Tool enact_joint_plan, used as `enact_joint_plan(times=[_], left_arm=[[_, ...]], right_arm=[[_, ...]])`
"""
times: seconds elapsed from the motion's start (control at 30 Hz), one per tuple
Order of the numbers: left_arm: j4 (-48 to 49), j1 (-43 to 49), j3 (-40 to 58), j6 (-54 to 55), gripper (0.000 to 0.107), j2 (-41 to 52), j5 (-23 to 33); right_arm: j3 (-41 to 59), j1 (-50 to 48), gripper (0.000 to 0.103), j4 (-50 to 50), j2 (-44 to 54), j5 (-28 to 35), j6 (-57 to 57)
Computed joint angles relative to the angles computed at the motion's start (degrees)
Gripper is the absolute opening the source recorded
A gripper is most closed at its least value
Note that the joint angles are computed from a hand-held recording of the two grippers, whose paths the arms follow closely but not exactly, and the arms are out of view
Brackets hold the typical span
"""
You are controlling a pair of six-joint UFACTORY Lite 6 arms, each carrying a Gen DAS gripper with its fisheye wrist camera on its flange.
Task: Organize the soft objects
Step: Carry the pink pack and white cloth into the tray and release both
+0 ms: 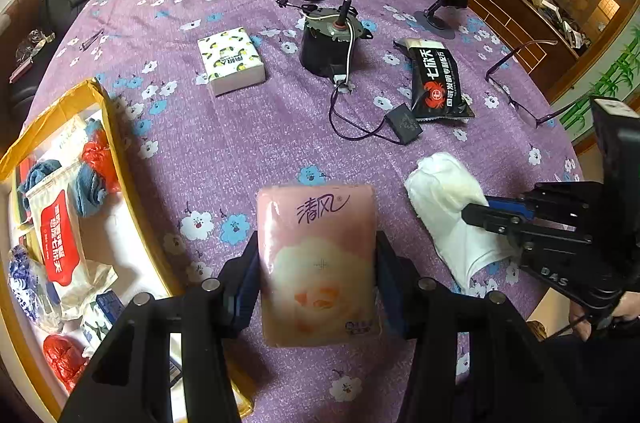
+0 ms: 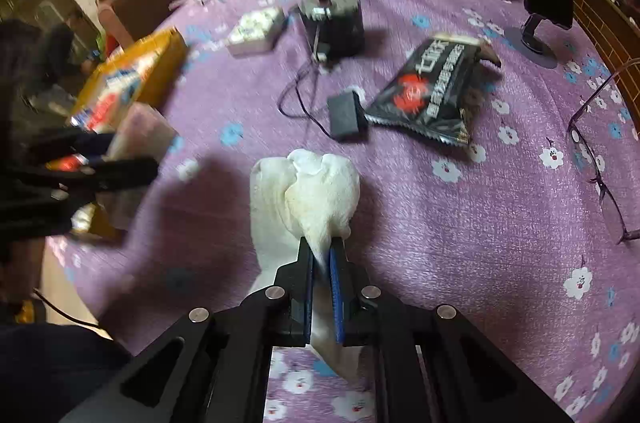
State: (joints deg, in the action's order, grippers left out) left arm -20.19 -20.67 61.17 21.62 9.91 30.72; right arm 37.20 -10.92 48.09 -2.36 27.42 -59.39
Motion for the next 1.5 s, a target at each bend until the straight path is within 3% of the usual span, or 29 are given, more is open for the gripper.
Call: enact_joint_plan(times=[0.5,0.93,1.23,1.5], left_arm=[[0.6,4.51,-2.17,1.3,0.051,-4.99,0.06],[-6.39,22.78,-3.46,13.69,0.051,-9.69,3.51],[-9.24,37.99,1.83,22.97,0.051,-4.69,6.32],[-6.1,44.72,15.4,23.7,0.051,9.31,6.68]], right_arm=[[4.89,6.58,0.009,0.51,-2.21,3.34,6.83],[18.22,24.89,0.009,-4.57,4.59,2.56,20.62],[36.94,37.1,0.009,-9.77,20.49,1.33,32.0],[68.94,42.14,0.01,-18.66,44.44,7.46,48.54]])
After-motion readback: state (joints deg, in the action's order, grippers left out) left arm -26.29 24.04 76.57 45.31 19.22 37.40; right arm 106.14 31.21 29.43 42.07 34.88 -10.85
